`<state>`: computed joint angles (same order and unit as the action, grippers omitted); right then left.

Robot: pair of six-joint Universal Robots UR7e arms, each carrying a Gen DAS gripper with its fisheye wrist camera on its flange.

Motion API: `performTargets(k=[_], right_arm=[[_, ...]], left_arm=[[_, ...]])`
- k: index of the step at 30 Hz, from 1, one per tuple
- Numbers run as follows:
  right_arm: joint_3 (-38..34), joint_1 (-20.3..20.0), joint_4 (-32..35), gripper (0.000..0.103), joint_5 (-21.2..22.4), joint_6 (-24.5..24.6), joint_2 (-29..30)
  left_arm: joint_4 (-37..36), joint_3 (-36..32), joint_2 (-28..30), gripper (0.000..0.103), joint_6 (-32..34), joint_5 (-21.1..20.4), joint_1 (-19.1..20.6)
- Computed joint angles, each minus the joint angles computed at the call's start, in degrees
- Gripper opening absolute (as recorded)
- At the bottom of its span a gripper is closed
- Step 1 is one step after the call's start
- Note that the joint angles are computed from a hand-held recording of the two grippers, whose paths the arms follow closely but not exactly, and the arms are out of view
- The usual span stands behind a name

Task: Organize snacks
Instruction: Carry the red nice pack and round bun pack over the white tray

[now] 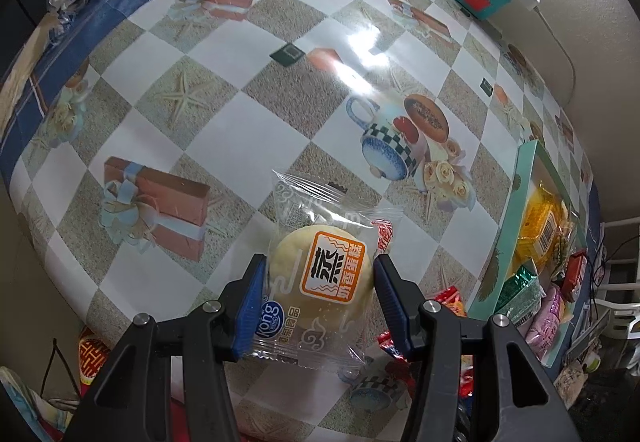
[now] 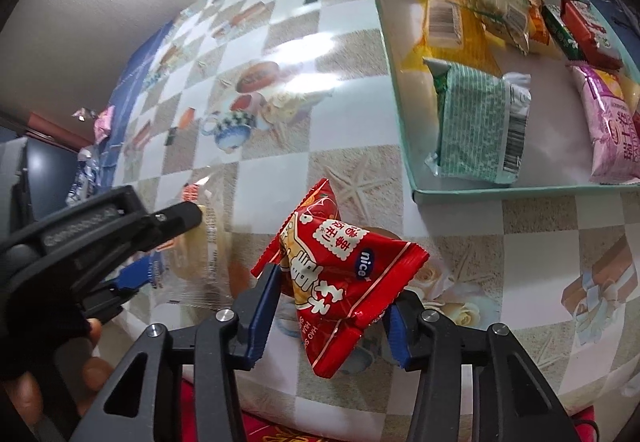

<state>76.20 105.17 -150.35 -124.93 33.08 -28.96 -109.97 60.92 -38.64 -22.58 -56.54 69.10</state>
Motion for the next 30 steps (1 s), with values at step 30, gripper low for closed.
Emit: performTargets(k=[30], right_arm=[[10.6, -0.9, -17.5, 0.051, -10.1, 4.3, -9.7]], left_arm=[[-13.8, 5.4, 1.3, 0.056, 16.6, -1.6, -7.7]])
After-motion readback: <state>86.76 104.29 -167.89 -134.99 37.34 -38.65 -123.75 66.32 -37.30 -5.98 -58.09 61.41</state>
